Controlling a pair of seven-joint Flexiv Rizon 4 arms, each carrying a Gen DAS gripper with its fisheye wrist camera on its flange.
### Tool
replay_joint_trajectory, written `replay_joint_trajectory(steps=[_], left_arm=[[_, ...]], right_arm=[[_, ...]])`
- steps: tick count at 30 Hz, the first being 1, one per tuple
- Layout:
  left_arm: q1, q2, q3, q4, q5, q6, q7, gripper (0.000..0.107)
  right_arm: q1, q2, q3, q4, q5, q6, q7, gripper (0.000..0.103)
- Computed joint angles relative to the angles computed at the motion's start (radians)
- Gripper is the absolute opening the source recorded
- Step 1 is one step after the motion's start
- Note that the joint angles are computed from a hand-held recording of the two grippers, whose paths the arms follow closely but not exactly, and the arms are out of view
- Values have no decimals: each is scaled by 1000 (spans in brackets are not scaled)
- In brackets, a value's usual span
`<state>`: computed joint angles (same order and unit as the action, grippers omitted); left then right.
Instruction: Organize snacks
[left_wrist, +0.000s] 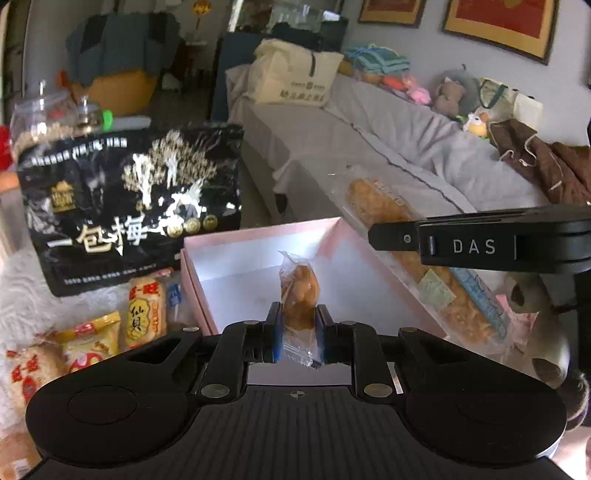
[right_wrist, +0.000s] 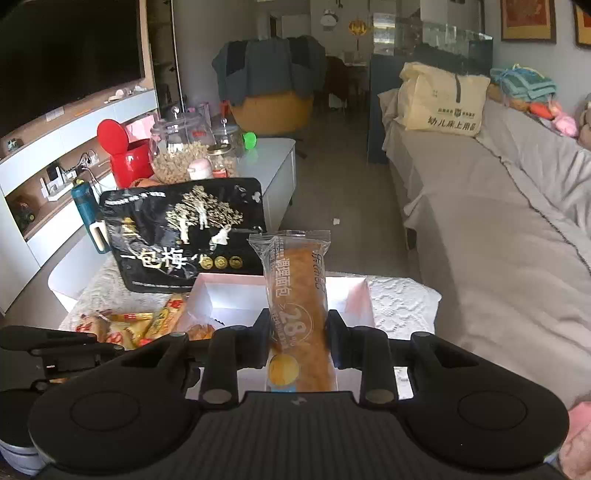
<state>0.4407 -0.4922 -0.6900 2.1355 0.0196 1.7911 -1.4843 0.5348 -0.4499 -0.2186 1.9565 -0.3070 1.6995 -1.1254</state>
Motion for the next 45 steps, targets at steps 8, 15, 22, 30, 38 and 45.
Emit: replay_joint_trajectory(steps=[8, 15, 22, 30, 38, 45], left_arm=[[42, -88, -36, -20, -2, 66, -47, 23], [168, -32, -96, 41, 81, 51, -108, 23], [288, 96, -73, 176, 137, 112, -190, 23], [351, 216, 47, 320, 256, 210, -307, 23], [418, 204, 147, 346, 354, 245, -432, 23], [374, 136, 233, 303, 398, 248, -451, 23]], right_arm=[[-75, -74, 81, -66, -2, -36, 10, 33], [-105, -66, 111, -42, 2, -69, 30, 34], [-6, -20, 48, 32, -29, -48, 61, 37], [224, 33, -92, 140, 20, 45, 47, 56], [345, 48, -78, 209, 102, 65, -31, 56], [81, 11, 258, 144, 68, -10, -19, 56]])
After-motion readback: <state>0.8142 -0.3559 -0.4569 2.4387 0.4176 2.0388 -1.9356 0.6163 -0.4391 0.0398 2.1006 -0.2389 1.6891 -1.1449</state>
